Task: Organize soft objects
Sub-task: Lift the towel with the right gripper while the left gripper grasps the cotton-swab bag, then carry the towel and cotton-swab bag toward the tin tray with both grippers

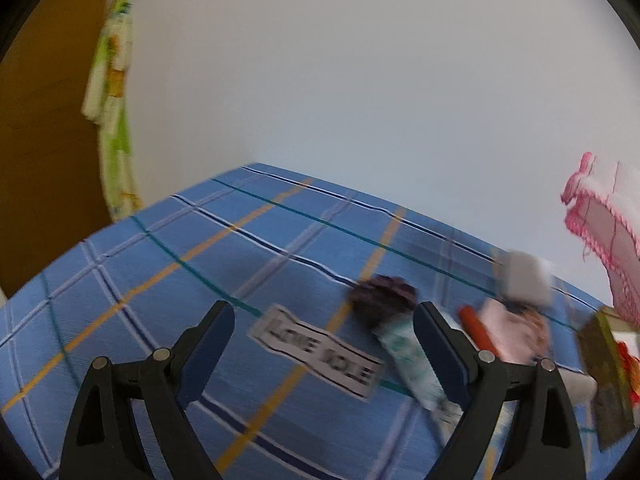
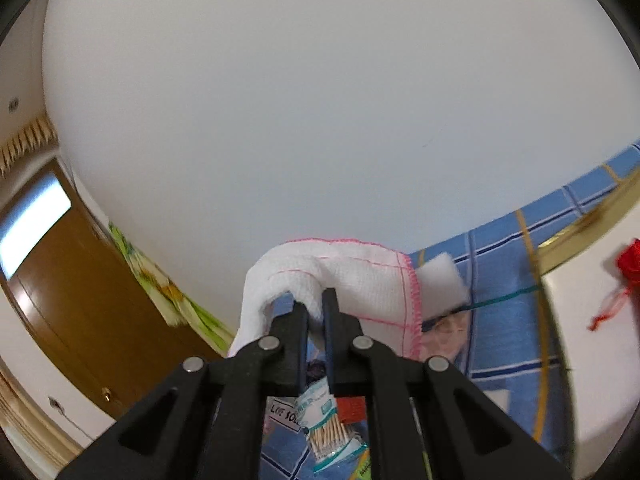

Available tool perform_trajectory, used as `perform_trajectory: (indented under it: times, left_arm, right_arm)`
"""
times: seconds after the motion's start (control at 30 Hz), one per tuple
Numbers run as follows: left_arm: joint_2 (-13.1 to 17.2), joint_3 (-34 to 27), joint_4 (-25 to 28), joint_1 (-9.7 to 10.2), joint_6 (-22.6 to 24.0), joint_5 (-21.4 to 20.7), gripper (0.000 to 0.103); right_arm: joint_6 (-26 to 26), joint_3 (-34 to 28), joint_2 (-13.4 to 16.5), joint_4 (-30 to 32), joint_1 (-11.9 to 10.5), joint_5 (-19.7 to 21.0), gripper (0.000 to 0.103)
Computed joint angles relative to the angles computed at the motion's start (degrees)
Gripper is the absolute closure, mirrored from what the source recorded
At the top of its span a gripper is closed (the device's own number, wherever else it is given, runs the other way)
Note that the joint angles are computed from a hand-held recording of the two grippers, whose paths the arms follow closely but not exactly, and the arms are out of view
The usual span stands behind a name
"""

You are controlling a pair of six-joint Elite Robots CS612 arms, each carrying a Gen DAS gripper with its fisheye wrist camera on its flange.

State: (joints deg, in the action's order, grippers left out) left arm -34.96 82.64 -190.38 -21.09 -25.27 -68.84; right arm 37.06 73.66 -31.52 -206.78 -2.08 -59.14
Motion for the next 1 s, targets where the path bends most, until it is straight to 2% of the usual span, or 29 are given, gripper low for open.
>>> perform_trajectory:
  times: [0.07,0.1,0.17,0.27,0.43,0.53,0.57,0.6,0.63,0.7,0.87,1.0]
  left_arm:
    - [0.0,-0.3,1.2,-0.18,1.4,-3.5,0.010]
    - [-0.1,-0.5,2.3,-0.40,2.1,-4.9,0.010]
    - [-0.2,-0.8,4.6,-1.00,3.0,-6.3,0.010]
    - [0.1,-2.2,8.3,-1.90,4.3,-6.3,0.010]
    - [0.4,-3.9,13.9,-2.30,3.7,-7.3,0.010]
    - [0.5,-4.6,16.6,-2.16,2.7,-7.1,0.010]
    - [0.6,-4.7,16.9,-1.96,2.2,-7.7,0.013]
    - [0.6,-4.7,16.8,-1.67,1.6,-8.9,0.029]
    - [0.6,-4.7,16.4,-1.27,1.4,-10.9,0.037]
    - [0.7,-4.5,15.7,-0.87,0.2,-12.5,0.046]
    - [0.2,-3.1,12.6,-0.53,-1.8,-12.9,0.059]
    - [-0.3,-0.8,6.2,-0.13,-1.0,-13.3,0.061]
  right_arm:
    - [1.1,1.9,-0.7,-2.0,-0.7,-0.2,0.096]
    - [1.4,2.5,-0.8,-2.7,-0.2,-1.1,0.096]
    - [1.0,4.5,-1.7,-3.6,-1.0,-1.8,0.096]
    - [-0.6,6.8,-2.6,-4.0,-1.2,-3.3,0.096]
    - [3.2,5.2,-1.3,-6.2,-2.0,-0.2,0.096]
    - [3.3,5.7,-1.4,-8.4,-2.2,0.3,0.096]
    - [3.3,5.8,-1.5,-8.9,-2.3,0.5,0.096]
    - [3.5,6.5,-1.7,-9.9,-2.9,1.3,0.096]
    - [3.6,6.6,-1.8,-10.5,-2.9,1.6,0.096]
    - [2.8,7.0,-2.0,-11.0,-2.8,0.9,0.096]
    - [-1.3,8.5,-2.8,-11.2,-2.3,-2.0,0.096]
    - [-3.3,9.3,-3.4,-11.5,-2.1,-3.8,0.096]
